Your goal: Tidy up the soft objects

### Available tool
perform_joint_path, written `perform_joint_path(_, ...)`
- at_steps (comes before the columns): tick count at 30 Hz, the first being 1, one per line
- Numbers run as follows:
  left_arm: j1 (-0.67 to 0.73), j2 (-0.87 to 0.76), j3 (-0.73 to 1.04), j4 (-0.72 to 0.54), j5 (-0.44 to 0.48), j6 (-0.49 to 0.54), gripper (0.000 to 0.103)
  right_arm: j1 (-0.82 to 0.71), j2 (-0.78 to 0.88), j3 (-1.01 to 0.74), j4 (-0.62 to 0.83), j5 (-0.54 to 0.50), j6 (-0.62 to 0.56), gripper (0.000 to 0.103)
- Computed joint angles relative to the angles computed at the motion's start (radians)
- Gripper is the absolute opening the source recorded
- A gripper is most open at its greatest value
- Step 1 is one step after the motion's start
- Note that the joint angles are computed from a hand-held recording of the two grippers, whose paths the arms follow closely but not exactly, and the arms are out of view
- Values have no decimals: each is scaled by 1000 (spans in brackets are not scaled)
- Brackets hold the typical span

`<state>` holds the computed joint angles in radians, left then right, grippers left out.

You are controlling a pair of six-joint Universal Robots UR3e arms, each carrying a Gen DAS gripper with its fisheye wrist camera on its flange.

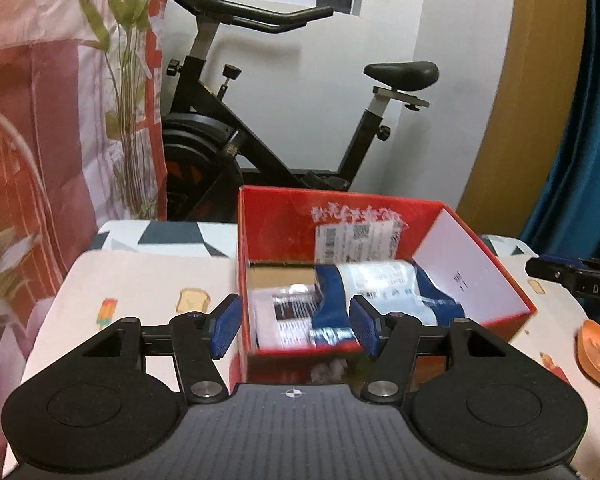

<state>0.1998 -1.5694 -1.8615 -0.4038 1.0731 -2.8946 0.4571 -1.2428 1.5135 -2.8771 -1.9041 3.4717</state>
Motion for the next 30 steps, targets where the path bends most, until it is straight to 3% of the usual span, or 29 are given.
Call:
perform_joint_path(10,68,245,-275,-57,-44,71,62,136,-63,140,-85,-62,83,33)
perform_joint_path(20,188,506,-502,-228,-105,127,62,278,-75,252,-66,-94,224,33)
perform_joint_path(26,237,563,-549,-302,-116,139,62,332,-76,301,-55,-115,309,33)
perform_joint_path(30,265,531,-556,-274,-109,108,62,324,-81,314,-56,-100,323,33)
